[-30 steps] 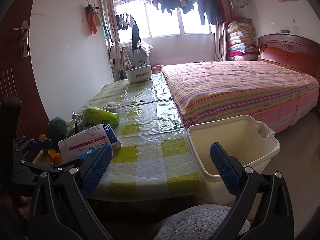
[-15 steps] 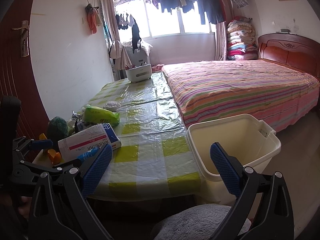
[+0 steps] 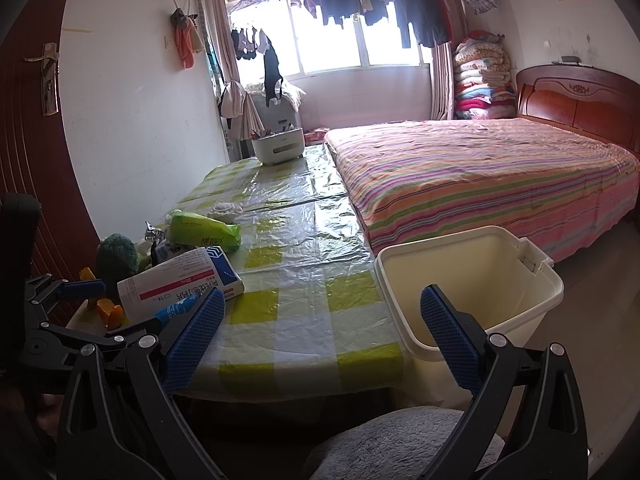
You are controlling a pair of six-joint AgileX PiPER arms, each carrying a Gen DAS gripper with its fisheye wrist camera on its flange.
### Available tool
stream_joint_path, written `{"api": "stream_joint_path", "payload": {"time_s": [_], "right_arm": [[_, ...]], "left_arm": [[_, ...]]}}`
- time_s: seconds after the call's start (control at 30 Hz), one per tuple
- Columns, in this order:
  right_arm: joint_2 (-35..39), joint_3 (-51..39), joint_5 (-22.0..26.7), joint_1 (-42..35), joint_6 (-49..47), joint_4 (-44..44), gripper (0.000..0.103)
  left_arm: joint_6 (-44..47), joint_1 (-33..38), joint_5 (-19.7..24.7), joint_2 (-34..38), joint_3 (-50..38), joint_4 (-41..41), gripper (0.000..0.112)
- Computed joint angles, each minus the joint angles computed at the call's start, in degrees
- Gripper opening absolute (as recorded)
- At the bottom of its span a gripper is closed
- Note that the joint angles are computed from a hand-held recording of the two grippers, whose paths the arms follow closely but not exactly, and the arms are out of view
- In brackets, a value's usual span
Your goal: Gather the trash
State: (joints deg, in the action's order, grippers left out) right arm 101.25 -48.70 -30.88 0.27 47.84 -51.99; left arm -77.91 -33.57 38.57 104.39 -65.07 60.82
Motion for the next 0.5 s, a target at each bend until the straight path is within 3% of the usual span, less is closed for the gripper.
{"api": "stream_joint_path", "payload": {"time_s": [0.5], "right_arm": [[-0.1, 0.2, 0.0, 0.1, 0.2, -0.3, 0.097]], "left_arm": [[-1.6, 0.0, 0.1, -0.7, 1.4, 1.4, 0.094]]}}
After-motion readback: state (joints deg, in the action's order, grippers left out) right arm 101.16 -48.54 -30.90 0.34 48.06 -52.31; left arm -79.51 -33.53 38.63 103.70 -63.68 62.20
